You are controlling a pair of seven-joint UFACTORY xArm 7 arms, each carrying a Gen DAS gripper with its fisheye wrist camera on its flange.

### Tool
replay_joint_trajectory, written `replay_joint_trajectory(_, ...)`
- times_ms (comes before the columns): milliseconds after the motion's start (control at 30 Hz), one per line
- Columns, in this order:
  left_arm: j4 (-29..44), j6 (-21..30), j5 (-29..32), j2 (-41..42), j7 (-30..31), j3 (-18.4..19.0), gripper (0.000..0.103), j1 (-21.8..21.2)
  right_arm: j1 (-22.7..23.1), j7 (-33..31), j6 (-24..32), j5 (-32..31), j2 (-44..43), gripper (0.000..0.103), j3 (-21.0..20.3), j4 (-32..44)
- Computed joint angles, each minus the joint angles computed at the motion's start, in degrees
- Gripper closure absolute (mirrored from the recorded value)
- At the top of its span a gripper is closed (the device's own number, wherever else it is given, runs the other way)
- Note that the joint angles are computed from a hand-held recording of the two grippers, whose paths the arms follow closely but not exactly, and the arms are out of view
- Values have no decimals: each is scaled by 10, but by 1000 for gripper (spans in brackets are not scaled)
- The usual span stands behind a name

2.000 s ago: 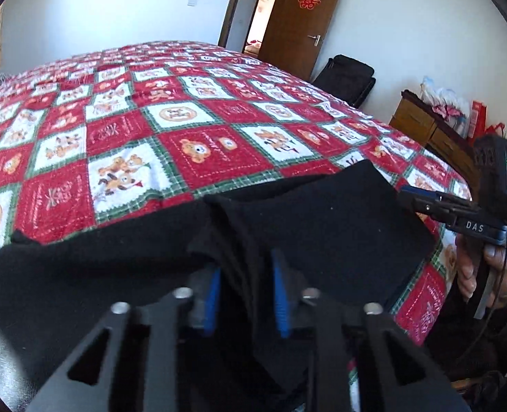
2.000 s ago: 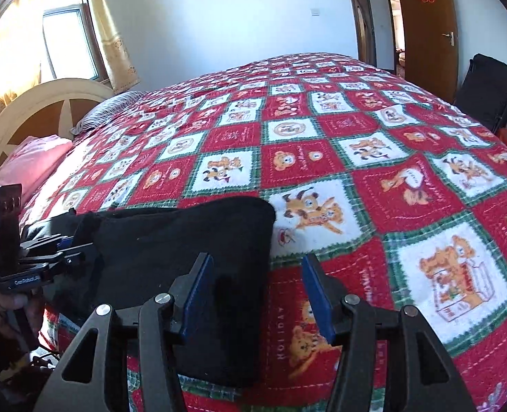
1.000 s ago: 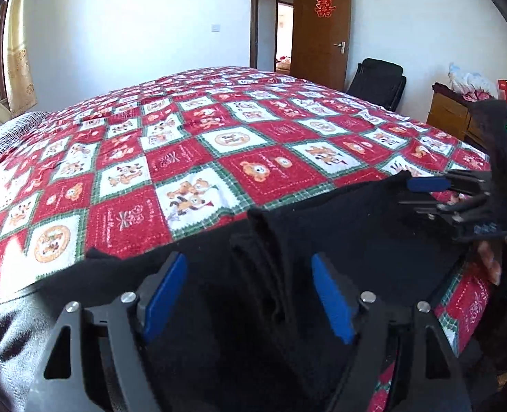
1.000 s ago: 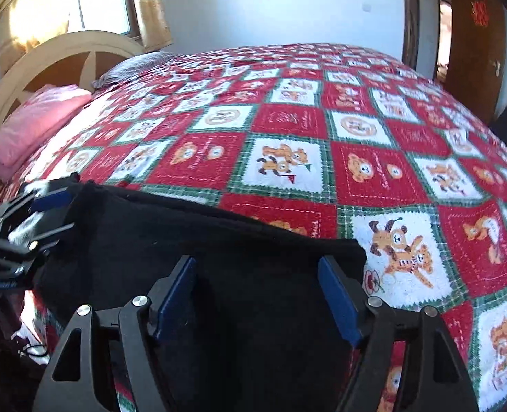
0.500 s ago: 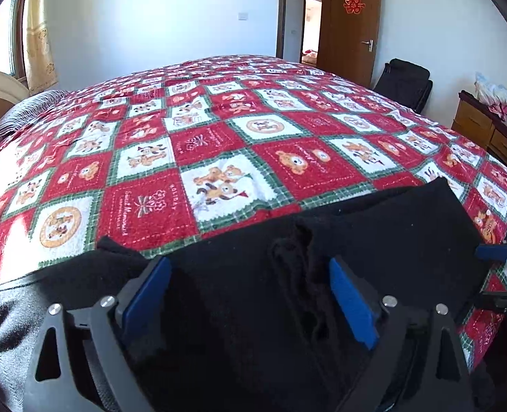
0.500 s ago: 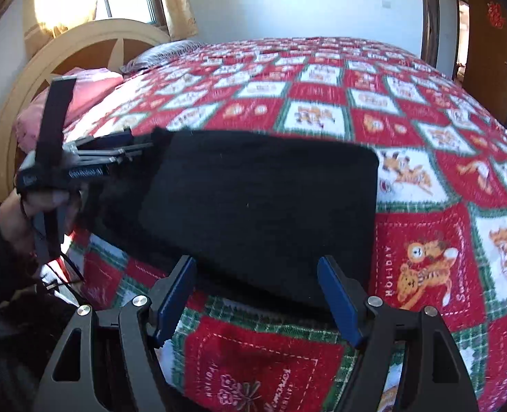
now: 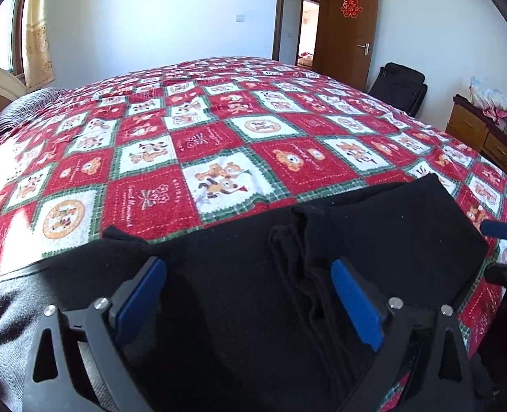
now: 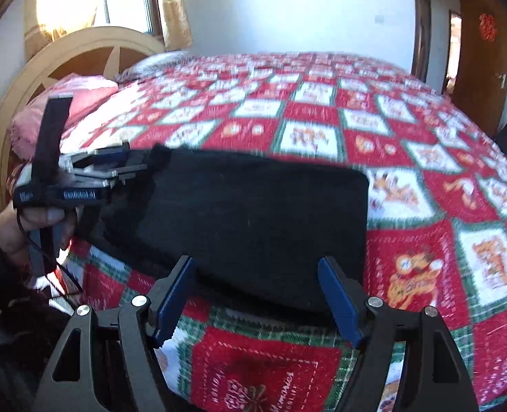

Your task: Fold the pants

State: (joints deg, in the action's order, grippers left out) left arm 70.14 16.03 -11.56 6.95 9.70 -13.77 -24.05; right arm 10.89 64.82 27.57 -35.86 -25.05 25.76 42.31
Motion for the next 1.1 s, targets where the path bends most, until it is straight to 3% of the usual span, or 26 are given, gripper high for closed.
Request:
replay_joint_trajectory(133,-38,-17,-69,-46,74,-3,4,19,-8,2,-15,-50,44,28,26,47)
replay_joint_trajectory(200,-72,-32,-60,-79,80,15,4,26,1,-1,-19,-65,68,28,24,63)
replay_joint_trajectory(467,-174,-55,34,-161,3,87,4,107,54,12,-19,-104,132,28,-15,99)
replay_joint_trajectory(533,-188,-54,27,-170,6,109,4,118,66,20,-15,-118,140,28,-23,109)
replay_joint_trajectory(633,-202,-62,-26,-172,38,144,4,115,83,33,-5,-141,161,28,-31,128)
replay_joint_trajectory(700,-198,-60,-124,-165,102,184,6,82,98,30,2,-145,178,28,-41,140)
replay_joint_trajectory(800,-190,-43,-238,-157,175,204,13,65,121,25,11,-150,198,28,-55,155)
replay_joint_trajectory(933,-192,-10,-340,-157,229,200,32,67,145,26,21,-162,210,28,-69,163)
replay_joint_trajectory(1100,-208,1,-420,-168,288,182,32,82,164,28,30,-168,219,28,-81,167)
